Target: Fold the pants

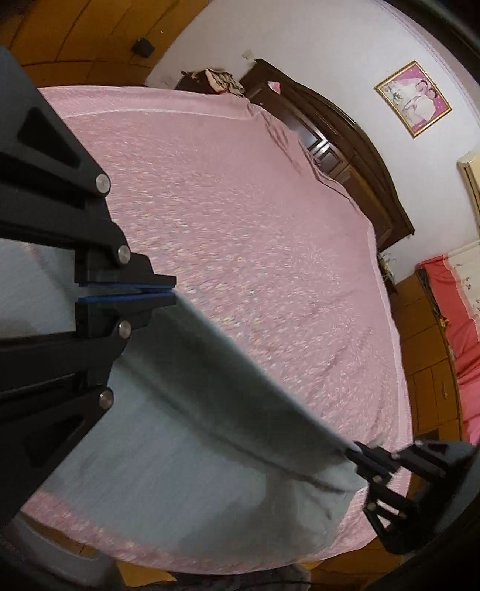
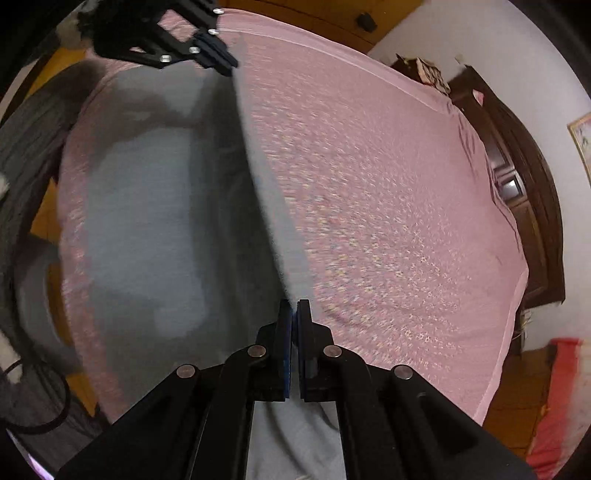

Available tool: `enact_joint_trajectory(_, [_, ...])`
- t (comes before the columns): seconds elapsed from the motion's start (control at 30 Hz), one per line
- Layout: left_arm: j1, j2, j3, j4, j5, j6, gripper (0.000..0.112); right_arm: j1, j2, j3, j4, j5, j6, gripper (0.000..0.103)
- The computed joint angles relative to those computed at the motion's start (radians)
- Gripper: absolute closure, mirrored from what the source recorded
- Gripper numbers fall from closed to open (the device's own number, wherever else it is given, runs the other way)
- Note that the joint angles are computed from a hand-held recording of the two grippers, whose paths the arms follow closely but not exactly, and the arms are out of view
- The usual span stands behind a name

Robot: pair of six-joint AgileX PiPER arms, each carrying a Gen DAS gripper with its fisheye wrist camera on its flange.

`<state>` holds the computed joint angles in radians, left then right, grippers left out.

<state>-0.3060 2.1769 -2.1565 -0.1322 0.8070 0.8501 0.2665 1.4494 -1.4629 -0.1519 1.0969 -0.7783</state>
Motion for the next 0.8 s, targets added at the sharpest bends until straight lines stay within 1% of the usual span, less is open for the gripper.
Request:
enact_joint_trajectory(0.03, [-0.008,-0.044,0.083,0.039,-0.044,-0.021,0.110,0.030,-0.006,0.034,-0.025,-0.024,0.036,0.100])
enact_joint_trajectory(0.07, [-0.009,-0.070,0.131,0.053,-0.073,-0.031,0.110,0.060,-0.039,0.081,-0.058,-0.039,0.065,0.100])
enact_joint_trajectory(0.1, [-0.009,-0.102,0.183,0.055,-0.081,-0.037,0.110,0.087,-0.064,0.115,-0.093,-0.044,0.092,0.100])
enact_joint_trajectory(0.2, [-0.012,-0.190,0.324,0.036,-0.144,-0.028,0.110,0.194,-0.112,0.258,-0.286,-0.101,0.220,0.100])
enact_joint_trajectory(0.27, [-0.014,-0.234,0.395,0.008,-0.202,-0.022,0.110,0.243,-0.141,0.323,-0.350,-0.107,0.277,0.100])
enact_joint_trajectory(0.37, [-0.020,-0.303,0.502,-0.007,-0.248,-0.021,0.110,0.293,-0.162,0.372,-0.414,-0.121,0.355,0.100])
enact_joint_trajectory(0.53, [-0.036,-0.367,0.655,0.043,-0.312,-0.029,0.110,0.384,-0.231,0.453,-0.481,-0.113,0.490,0.100])
enact_joint_trajectory(0.6, [-0.044,-0.382,0.707,0.056,-0.335,-0.046,0.110,0.439,-0.260,0.497,-0.516,-0.110,0.566,0.100])
enact_joint_trajectory(0.73, [-0.043,-0.402,0.804,0.049,-0.390,-0.051,0.110,0.550,-0.309,0.613,-0.668,-0.130,0.757,0.100])
enact_joint_trajectory(0.8, [-0.043,-0.420,0.861,0.038,-0.432,-0.031,0.110,0.597,-0.320,0.655,-0.721,-0.126,0.831,0.100])
